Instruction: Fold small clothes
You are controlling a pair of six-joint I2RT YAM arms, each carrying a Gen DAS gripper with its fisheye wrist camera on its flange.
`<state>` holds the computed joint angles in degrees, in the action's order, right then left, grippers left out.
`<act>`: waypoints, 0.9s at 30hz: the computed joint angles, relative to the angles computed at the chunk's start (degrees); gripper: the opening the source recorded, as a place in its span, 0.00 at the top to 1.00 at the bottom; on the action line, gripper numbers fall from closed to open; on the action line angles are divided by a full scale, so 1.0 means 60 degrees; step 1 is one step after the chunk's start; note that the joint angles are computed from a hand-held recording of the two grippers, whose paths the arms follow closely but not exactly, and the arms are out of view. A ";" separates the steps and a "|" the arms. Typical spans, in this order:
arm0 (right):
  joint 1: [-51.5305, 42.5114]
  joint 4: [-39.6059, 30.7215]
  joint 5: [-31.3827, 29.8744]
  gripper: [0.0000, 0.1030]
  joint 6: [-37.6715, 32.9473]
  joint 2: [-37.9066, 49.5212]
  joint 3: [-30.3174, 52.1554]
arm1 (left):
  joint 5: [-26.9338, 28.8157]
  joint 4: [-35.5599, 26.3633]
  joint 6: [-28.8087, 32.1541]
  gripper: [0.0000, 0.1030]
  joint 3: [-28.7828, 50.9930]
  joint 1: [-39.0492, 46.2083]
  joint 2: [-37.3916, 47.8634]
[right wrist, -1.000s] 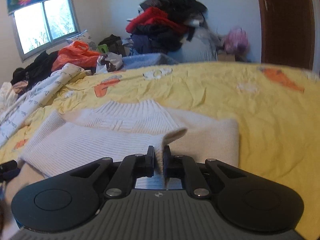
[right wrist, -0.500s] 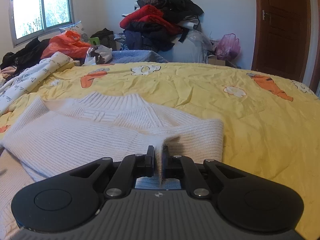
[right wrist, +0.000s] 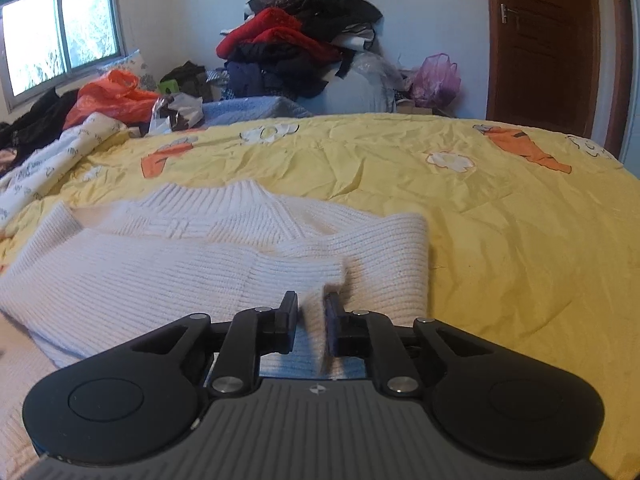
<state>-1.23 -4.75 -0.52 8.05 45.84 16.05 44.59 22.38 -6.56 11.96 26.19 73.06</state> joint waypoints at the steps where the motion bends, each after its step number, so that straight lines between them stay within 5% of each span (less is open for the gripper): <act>1: 0.0112 -0.0022 0.0201 0.74 0.0145 -0.0432 -0.0119 | -0.0009 0.0010 -0.0001 0.00 -0.0004 -0.0007 0.0002; 5: 0.0919 -0.0100 0.0576 0.74 0.0172 -0.0761 0.0052 | -0.0019 0.0003 0.0037 0.00 0.0003 -0.0005 0.0018; 10: 0.1934 0.0545 0.1680 0.76 -0.0281 0.1750 0.0621 | -0.0031 -0.0026 0.0042 0.00 0.0020 -0.0012 0.0003; 13: 0.1508 0.1583 0.1145 0.77 -0.0113 0.1682 -0.0079 | -0.0085 0.0014 0.0013 0.00 -0.0012 -0.0064 -0.0016; 18: 0.2503 -0.1028 0.1711 0.63 0.1060 -0.1173 -0.0135 | -0.0246 -0.0147 0.0095 0.00 -0.0006 -0.0145 -0.0171; 21: 0.3975 -0.2651 0.2455 0.63 0.1744 -0.2937 -0.0213 | -0.1209 -0.1438 0.0549 0.00 0.0030 -0.0709 -0.1474; 27: 0.5982 -0.2766 0.4230 0.62 0.2176 -0.2282 -0.0022 | -0.3421 -0.2795 0.1347 0.00 -0.0031 -0.2897 -0.4143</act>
<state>34.66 -21.34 24.86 21.11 32.15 15.92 24.06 5.61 1.52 11.77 8.81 48.21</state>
